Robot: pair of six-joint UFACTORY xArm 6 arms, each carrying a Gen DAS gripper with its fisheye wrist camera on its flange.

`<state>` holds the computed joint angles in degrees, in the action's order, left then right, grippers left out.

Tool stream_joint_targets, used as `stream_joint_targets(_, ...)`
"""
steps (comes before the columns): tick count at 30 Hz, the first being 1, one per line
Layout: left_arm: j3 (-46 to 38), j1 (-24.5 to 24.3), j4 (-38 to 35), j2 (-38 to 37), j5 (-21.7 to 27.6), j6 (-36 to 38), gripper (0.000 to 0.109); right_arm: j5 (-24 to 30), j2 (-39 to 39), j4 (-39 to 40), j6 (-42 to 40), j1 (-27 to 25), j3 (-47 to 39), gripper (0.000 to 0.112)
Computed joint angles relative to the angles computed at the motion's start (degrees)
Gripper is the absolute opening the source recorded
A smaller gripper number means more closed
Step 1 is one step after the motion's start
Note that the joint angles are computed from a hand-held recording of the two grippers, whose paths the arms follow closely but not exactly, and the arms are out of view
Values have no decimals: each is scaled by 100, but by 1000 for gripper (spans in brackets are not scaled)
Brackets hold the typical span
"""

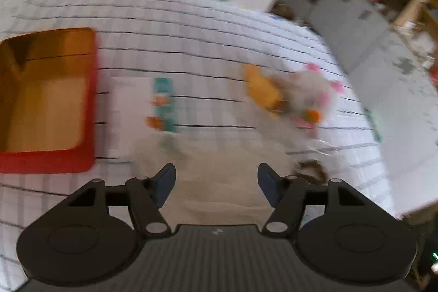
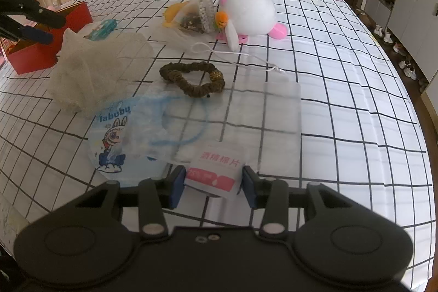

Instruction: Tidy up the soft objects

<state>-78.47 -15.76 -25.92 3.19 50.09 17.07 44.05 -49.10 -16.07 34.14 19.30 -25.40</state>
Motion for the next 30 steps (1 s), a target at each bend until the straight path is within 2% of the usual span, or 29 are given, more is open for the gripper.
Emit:
stream_joint_targets(2,-213,1,504,248,79,-418,66,-21,5,-35,55,15,6,43)
stream_joint_targets(7,-311,-106,620,562,176,-619,66,-21,25,-56,74,23,-4,44)
stream_joint_targets(11,-217,-270,1286,696,-105,-1344,63,7,50,-56,98,36,-30,44)
stream_joint_targets(13,-122,-283,1320,695,-290,-1441,44,18,64,-77,91,46,-40,44)
stream_joint_targets(16,-169,-301,1119,732,-275,-1280,15,15,72,-83,98,48,-43,44)
stream_joint_targets(18,-69,-326,1136,651,-472,-1271,8,9,79,-88,93,48,-44,44)
stream_joint_targets(30,-84,-75,-306,-160,-617,-543,5,69,-142,-207,13,70,-108,42)
